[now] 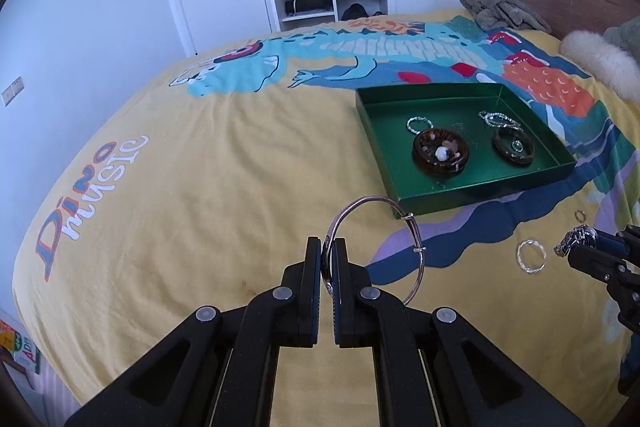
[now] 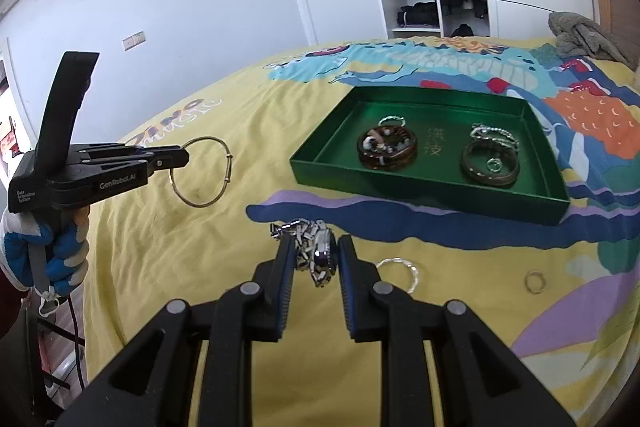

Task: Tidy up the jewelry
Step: 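Lower the hoop and chain bracelet into the tray and open both tools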

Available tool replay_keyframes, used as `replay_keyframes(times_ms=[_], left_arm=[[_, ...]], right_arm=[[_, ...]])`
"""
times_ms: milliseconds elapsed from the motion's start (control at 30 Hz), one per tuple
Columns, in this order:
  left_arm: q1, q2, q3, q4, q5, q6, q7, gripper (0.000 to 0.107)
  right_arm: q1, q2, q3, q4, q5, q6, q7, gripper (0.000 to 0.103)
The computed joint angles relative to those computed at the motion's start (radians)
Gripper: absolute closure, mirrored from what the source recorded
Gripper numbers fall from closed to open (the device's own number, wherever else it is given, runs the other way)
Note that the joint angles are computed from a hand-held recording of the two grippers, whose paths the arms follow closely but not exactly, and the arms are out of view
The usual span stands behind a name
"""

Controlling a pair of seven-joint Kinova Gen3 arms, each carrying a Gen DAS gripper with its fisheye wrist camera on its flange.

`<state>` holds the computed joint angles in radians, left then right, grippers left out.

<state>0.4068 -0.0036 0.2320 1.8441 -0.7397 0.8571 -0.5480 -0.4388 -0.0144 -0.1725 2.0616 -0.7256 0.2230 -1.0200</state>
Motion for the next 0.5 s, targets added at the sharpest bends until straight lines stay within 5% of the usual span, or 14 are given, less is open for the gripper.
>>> replay_keyframes(times_ms=[233,500], left_arm=[[0.004,0.090,-0.026,-0.144,0.053,-0.052,-0.103,0.103],[0.018,0.314,-0.090,-0.431,0.183,-0.094,-0.277,0.103]], right_arm=[[0.066,0.011,0.057,-0.066,0.024,0.037,-0.022,0.083],[0.152,0.198,0.032,-0.292,0.136,0.107,-0.096,0.083]])
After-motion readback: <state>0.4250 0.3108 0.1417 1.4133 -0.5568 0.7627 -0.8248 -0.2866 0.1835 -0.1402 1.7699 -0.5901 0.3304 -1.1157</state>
